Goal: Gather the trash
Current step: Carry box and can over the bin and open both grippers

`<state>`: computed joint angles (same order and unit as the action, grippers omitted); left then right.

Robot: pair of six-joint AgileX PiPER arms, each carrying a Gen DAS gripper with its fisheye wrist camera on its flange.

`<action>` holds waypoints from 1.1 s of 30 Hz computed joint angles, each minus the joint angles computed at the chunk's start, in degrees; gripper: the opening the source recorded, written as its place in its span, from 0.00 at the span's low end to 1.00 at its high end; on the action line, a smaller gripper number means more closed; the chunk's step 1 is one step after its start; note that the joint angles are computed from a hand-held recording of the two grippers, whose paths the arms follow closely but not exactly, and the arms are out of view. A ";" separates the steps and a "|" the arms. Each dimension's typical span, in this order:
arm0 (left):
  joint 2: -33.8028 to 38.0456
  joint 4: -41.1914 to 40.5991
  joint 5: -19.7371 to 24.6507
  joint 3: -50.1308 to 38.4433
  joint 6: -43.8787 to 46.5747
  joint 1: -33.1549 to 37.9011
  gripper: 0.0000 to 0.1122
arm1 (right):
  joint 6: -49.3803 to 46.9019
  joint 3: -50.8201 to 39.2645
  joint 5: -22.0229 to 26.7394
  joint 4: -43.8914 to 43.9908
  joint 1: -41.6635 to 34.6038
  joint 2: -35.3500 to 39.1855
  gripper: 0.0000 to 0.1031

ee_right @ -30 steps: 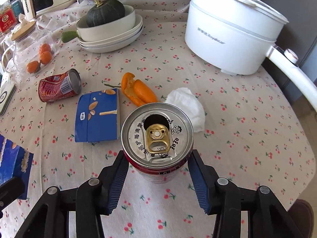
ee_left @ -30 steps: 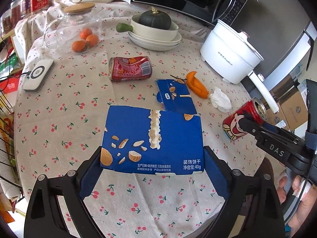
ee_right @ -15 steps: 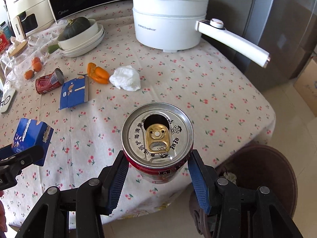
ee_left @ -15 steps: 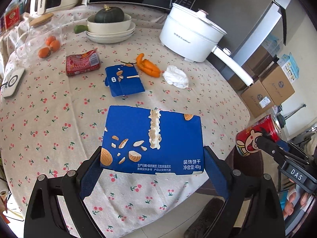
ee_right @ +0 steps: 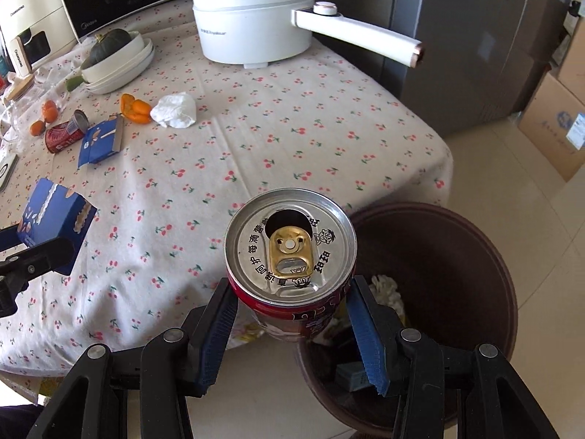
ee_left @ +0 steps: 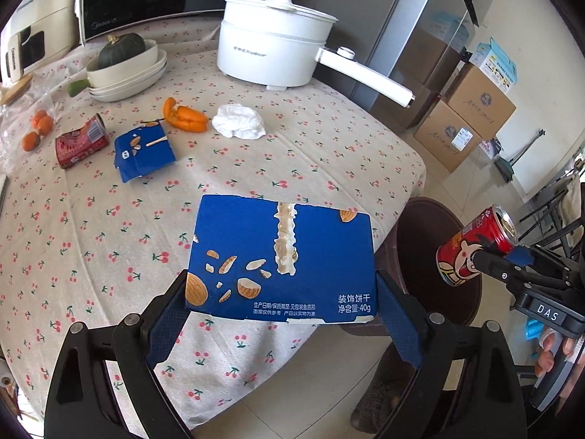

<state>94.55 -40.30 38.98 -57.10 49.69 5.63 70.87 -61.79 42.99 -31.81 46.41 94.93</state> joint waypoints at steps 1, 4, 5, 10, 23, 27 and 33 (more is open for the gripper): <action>-0.07 -0.11 -0.63 0.42 0.00 -1.08 0.85 | 0.56 1.68 -0.10 -0.22 -0.24 -0.96 0.52; -0.08 -0.65 -2.27 1.38 0.14 -4.59 0.85 | 2.36 7.30 -0.73 -0.68 -1.37 -4.07 0.52; -0.09 -0.92 -2.88 1.71 0.18 -5.89 0.85 | 2.92 9.30 -1.13 -0.72 -1.88 -5.27 0.52; 0.42 -2.26 -5.97 2.85 -0.17 -13.63 0.85 | 5.09 18.17 -2.53 -0.67 -4.59 -10.79 0.52; 5.56 -6.00 -13.37 3.06 2.15 -30.18 0.85 | 3.98 31.50 -4.74 1.26 -11.75 -21.11 0.52; 7.66 -6.31 -14.01 1.95 2.66 -31.63 0.85 | 2.75 32.81 -5.18 1.87 -13.39 -21.65 0.52; 9.81 -6.39 -14.43 0.38 2.07 -32.92 0.85 | 0.56 33.70 -6.07 2.71 -15.29 -21.73 0.52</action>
